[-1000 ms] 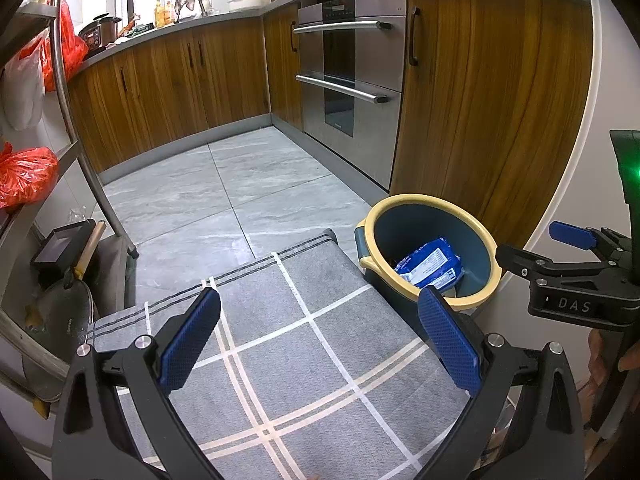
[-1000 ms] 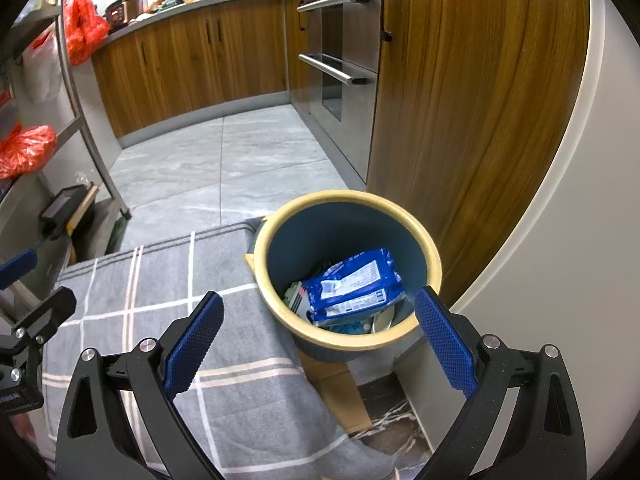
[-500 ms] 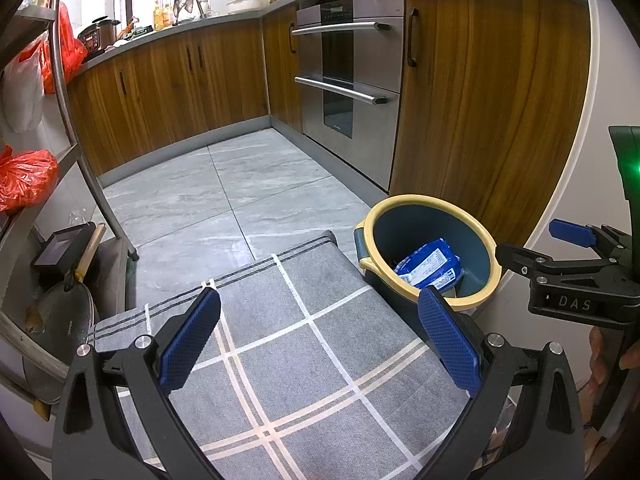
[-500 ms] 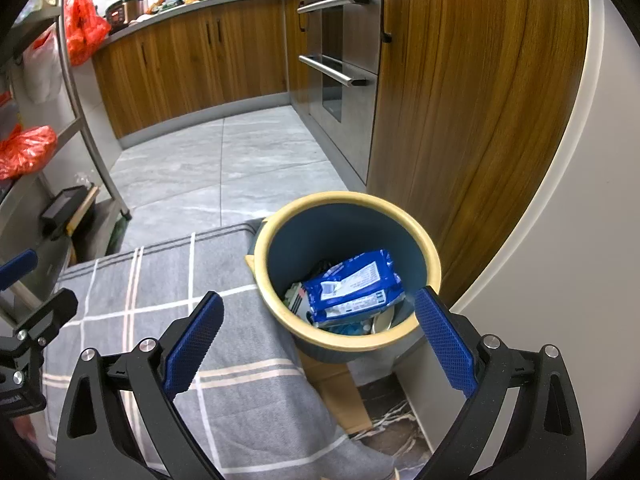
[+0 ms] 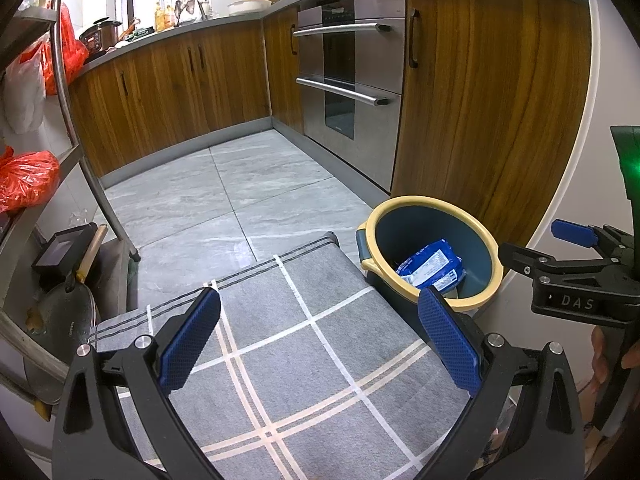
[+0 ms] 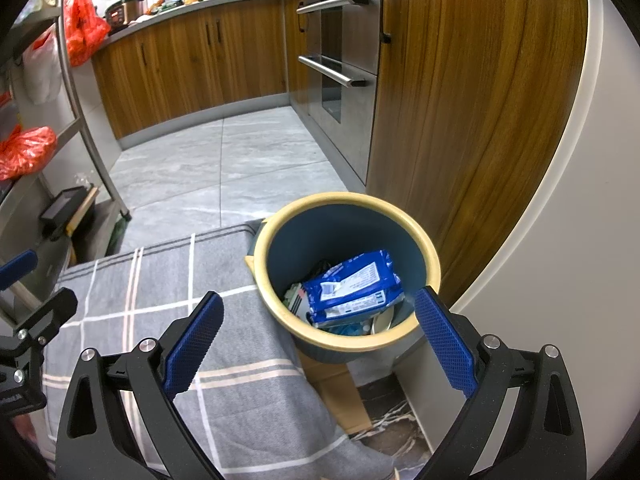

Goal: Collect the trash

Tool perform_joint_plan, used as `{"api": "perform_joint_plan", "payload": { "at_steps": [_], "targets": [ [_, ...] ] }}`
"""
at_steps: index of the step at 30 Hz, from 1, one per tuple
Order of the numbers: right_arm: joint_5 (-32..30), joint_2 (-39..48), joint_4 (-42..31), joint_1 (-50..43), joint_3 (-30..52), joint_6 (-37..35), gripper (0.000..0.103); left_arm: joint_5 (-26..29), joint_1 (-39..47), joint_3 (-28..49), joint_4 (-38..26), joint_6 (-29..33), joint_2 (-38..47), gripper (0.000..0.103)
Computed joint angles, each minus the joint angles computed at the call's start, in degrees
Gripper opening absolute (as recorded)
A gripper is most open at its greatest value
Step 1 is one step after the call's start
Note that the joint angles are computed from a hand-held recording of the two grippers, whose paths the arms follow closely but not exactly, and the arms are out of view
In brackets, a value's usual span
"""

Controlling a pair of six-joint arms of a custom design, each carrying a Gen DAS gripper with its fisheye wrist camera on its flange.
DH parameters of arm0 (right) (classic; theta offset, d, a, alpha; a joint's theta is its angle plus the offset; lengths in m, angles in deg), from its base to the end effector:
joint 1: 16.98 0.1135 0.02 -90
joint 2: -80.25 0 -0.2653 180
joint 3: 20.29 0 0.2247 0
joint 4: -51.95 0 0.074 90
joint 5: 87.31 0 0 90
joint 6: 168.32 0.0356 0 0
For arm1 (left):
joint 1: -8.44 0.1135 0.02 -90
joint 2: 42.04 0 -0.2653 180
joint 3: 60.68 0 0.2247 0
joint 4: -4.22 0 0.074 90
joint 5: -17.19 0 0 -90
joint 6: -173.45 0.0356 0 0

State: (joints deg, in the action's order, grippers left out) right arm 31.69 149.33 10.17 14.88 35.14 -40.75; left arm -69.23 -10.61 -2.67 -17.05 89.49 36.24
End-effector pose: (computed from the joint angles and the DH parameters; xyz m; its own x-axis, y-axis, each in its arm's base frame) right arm 0.1818 0.0926 0.2217 -0.6934 0.1970 -0.6931 0.2457 0.9689 0.0296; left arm 0.2440 -0.0866 0.2228 -0.5844 0.3129 -0.7487 0.4338 0.9002 0.0376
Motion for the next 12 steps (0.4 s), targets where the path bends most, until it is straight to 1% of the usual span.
{"api": "perform_joint_plan", "payload": {
  "at_steps": [5,12],
  "targets": [
    [0.2,0.1,0.0,0.1,0.0,0.2,0.096,1.4,0.7,0.6,-1.0,0.8,0.4,0.097],
    [-0.6,-1.0,-1.3,-0.6,0.4,0.3,0.096,-0.5,1.1,1.6,-2.3,-0.3,1.5,0.098]
  ]
}}
